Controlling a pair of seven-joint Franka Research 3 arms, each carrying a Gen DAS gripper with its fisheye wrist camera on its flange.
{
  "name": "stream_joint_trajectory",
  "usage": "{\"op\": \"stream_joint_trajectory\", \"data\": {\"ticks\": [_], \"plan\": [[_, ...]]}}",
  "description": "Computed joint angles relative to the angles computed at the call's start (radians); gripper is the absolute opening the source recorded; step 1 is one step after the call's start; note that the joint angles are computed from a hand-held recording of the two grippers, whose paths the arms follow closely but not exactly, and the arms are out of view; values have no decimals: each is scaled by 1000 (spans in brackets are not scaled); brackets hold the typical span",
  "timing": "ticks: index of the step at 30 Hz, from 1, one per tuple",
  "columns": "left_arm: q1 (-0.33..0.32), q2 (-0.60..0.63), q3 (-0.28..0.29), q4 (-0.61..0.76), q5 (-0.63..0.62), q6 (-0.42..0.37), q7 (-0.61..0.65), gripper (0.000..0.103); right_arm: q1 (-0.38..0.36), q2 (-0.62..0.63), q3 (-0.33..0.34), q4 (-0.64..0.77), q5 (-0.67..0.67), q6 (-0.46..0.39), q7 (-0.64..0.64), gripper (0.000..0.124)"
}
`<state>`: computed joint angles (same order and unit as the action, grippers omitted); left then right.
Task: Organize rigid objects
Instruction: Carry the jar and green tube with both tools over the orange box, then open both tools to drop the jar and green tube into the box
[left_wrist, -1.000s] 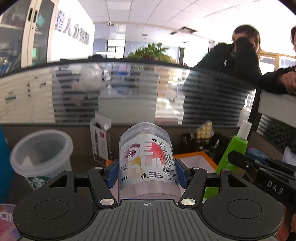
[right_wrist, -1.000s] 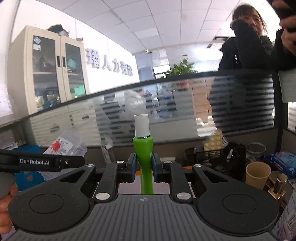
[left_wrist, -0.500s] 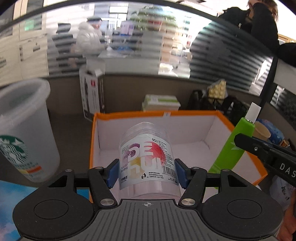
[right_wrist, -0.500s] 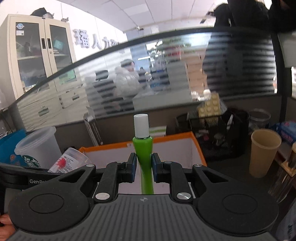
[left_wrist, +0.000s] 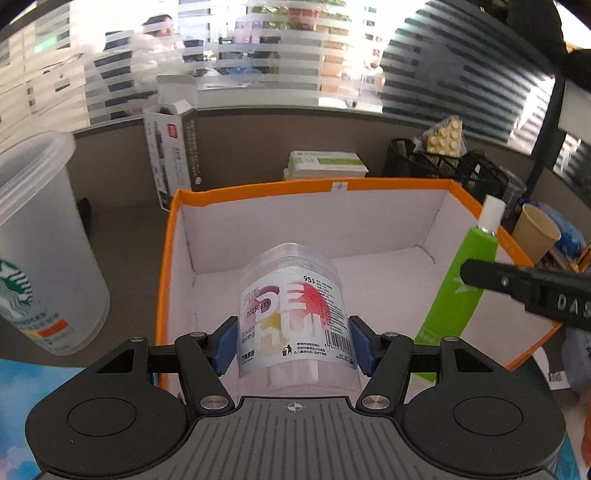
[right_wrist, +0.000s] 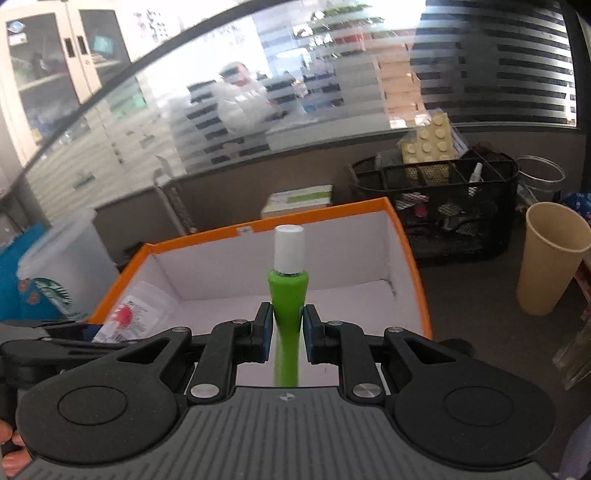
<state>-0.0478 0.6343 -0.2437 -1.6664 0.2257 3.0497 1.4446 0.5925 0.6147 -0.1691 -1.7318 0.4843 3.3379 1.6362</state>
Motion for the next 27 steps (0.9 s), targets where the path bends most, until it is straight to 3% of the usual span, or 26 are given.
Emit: {"op": "stream_joint_trajectory", "data": {"ticks": [2, 5, 12, 18, 27], "plan": [[-46, 14, 51, 33, 22, -15, -24, 61, -56, 6, 51, 25, -16, -25, -1, 16], [-88, 43, 99, 90, 44, -45, -62, 61, -28, 31, -7, 66, -28, -84, 35, 16], [-205, 89, 239, 175, 164, -85, -185, 61, -81, 90, 19, 179, -122, -233, 115, 16], [-217, 100, 258, 191, 237, -92, -239, 61, -80, 127, 1, 253, -227, -353, 188, 16], [-206, 113, 238, 224, 264, -132, -254, 65, -67, 131, -22, 276, -372, -423, 311, 19]]}}
